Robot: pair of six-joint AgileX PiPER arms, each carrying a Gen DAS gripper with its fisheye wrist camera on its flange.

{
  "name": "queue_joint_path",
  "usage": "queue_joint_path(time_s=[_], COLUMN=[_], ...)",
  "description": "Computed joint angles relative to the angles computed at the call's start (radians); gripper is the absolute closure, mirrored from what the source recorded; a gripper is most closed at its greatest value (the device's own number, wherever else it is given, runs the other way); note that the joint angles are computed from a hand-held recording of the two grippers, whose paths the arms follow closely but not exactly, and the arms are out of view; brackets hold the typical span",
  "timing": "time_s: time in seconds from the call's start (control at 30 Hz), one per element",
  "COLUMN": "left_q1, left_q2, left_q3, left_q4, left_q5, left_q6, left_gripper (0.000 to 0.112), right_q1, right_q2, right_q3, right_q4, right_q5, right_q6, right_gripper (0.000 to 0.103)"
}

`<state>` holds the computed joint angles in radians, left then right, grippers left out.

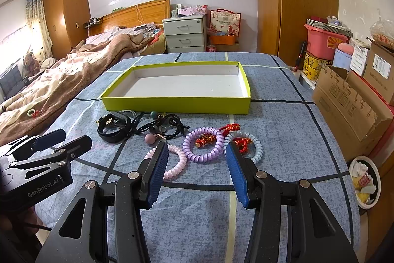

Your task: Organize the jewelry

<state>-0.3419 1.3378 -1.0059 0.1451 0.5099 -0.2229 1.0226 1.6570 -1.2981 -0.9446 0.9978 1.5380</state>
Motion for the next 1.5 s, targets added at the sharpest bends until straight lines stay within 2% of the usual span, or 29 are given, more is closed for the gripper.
queue_joint_path(time_s=[1.5], left_q1=[0.003], left_q2=[-0.02], left_q3=[0.003], left_q4=[-0.015], left_q5=[0.016], left_q6=[0.008], left_gripper=[0.048], right_q1=[-0.002], right_q2=[-0.003], right_q3=[-0.004], right_q4=[0.007], right_q5=[0.001], right_q6=[-0.005], right_gripper=[0.054])
